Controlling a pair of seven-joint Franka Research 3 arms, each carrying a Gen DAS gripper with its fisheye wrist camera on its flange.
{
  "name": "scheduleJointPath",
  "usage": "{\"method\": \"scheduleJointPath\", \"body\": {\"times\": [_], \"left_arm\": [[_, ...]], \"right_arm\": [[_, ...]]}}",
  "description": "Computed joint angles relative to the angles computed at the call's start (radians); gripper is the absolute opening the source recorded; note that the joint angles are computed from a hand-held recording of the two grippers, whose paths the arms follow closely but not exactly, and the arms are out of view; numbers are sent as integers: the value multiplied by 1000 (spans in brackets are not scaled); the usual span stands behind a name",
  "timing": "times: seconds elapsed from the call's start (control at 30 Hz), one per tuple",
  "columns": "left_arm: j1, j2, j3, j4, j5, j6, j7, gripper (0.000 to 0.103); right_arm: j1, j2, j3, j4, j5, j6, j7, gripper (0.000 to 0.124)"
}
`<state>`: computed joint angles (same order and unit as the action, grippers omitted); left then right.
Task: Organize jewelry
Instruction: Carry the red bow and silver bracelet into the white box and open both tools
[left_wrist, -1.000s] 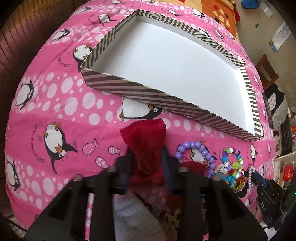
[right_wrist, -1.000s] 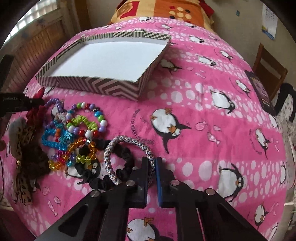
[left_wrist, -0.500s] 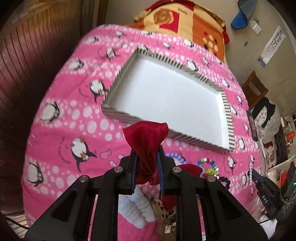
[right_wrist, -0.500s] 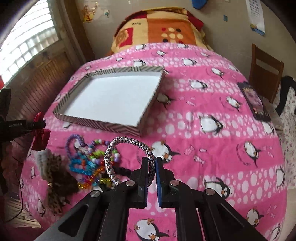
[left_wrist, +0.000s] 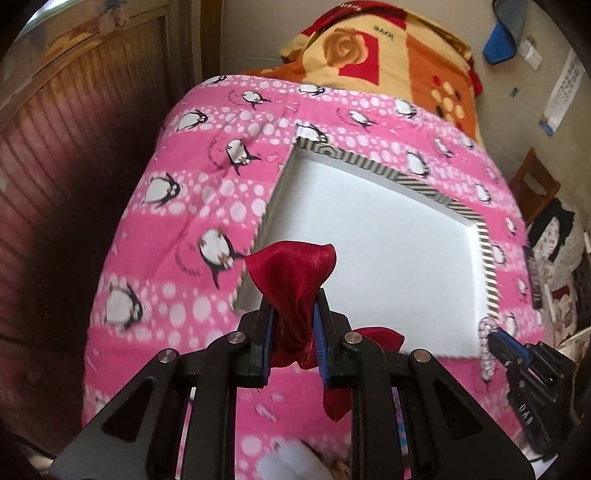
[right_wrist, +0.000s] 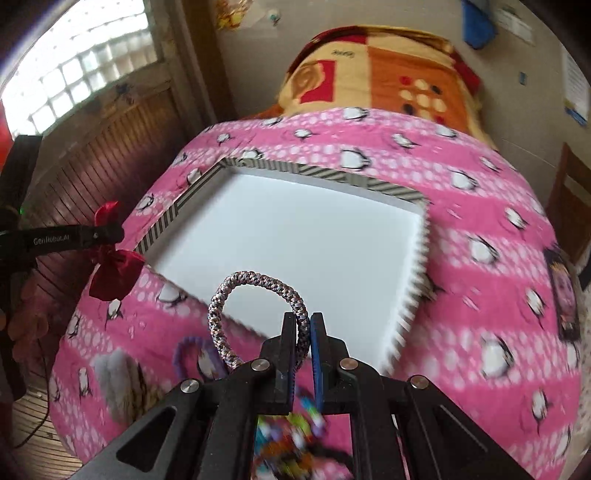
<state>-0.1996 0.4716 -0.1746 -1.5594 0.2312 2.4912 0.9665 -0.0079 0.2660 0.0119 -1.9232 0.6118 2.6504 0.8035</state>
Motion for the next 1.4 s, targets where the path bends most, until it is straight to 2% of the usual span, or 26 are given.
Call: {"method": "scheduleJointPath", "body": {"times": [0.2,0.33,0.53,0.63,0.8,0.9,1.03,1.2,1.4], "left_arm": [[-14,185,11,252,6,-139,83,18],[-18,271,12,361,-8,-181,124,18],[-30,349,21,460,-13,-231,169,18],[-26,338,24,431,-19,-219,169,20],[-8,288,4,332,-51,-205,180,30],[-12,232,10,233,-36,-157,162,31],[2,166,-7,129,-56,-119,146,31],[-6,99,-2,33,-38,-71,111,32],[-15,2,2,-83,-9,5,38,52]], "right_arm": [[78,156,-20,160,-178,-39,183,7],[100,231,-23,242,-246,-72,278,7],[101,276,-9,299,-281,-108,345,7],[77,286,14,318,-247,-137,345,7],[58,266,23,298,-216,-151,329,11],[38,231,35,250,-169,-131,303,21],[22,178,34,184,-126,-110,268,22],[1,101,24,107,-75,-101,233,22],[-29,1,20,10,40,-75,133,27]]}}
